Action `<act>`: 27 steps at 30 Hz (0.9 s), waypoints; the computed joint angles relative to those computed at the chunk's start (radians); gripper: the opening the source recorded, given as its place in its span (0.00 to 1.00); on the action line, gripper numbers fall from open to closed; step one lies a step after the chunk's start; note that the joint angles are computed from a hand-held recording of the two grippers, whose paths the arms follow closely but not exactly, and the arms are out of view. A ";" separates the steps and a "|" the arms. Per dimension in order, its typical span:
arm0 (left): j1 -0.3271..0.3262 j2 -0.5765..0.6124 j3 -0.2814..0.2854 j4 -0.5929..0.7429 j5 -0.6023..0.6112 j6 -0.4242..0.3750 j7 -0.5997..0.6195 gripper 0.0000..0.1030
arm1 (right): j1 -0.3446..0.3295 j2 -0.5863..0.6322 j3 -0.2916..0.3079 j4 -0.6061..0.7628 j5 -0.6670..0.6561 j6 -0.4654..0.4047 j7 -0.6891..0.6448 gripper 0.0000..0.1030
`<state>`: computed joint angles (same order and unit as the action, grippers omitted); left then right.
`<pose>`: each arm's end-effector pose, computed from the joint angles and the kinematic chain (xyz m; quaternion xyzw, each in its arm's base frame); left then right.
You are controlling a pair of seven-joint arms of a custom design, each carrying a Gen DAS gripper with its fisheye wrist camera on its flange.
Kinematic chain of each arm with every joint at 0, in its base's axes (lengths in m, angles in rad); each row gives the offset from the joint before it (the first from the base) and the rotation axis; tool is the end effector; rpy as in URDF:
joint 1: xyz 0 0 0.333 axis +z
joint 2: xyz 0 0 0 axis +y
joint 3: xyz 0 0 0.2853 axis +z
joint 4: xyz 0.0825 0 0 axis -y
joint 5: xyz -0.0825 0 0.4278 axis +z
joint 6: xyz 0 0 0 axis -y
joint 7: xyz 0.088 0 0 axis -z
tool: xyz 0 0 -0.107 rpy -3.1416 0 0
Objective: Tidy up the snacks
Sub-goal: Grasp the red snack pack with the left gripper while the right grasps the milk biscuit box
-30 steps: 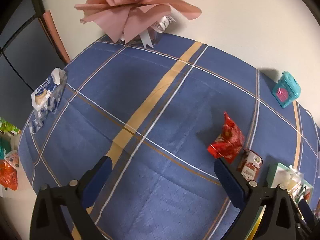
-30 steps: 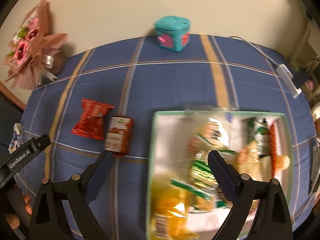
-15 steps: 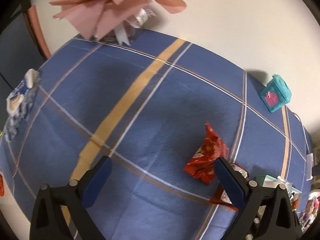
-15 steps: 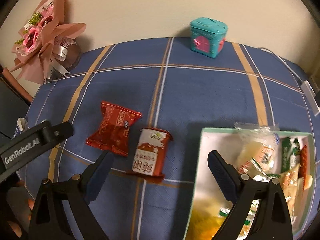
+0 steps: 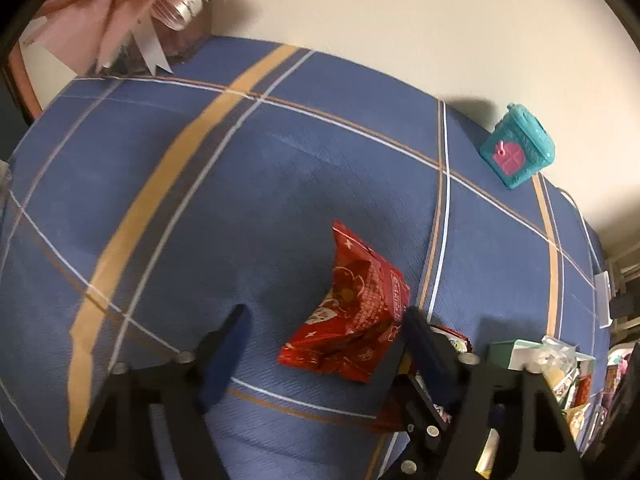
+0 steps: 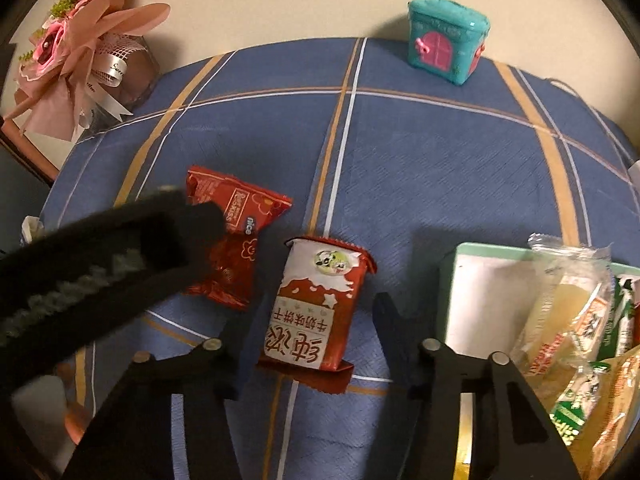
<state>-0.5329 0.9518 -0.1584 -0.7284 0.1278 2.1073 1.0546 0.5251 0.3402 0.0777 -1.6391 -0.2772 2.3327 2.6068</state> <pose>0.6892 -0.4779 0.4097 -0.6472 0.7313 -0.2108 0.0436 0.5971 0.3991 0.4114 -0.5865 0.7840 -0.0969 0.1787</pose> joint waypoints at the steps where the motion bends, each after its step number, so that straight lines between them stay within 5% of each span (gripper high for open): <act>1: 0.008 0.004 -0.012 -0.003 -0.016 0.015 0.002 0.69 | -0.001 0.002 0.002 -0.001 0.004 0.005 -0.002 0.46; 3: 0.027 -0.004 -0.033 -0.030 -0.050 0.046 0.012 0.56 | 0.000 0.011 0.003 0.011 0.008 -0.004 -0.010 0.44; 6: 0.028 -0.028 -0.030 -0.070 -0.057 0.073 0.013 0.54 | 0.002 0.011 0.003 0.012 0.010 -0.004 -0.013 0.42; 12: 0.047 -0.176 -0.041 -0.305 -0.074 0.172 -0.055 0.53 | 0.002 -0.010 0.003 -0.010 0.012 0.000 -0.008 0.40; 27: 0.083 -0.397 -0.070 -0.553 -0.074 0.229 -0.132 0.53 | -0.001 -0.115 0.022 -0.074 -0.014 -0.005 0.040 0.39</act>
<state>-0.4498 0.5549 -0.2280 -1.2816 0.0543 2.3360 0.9230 0.5237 0.2252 0.0996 -1.7135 -0.2909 2.3280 2.6471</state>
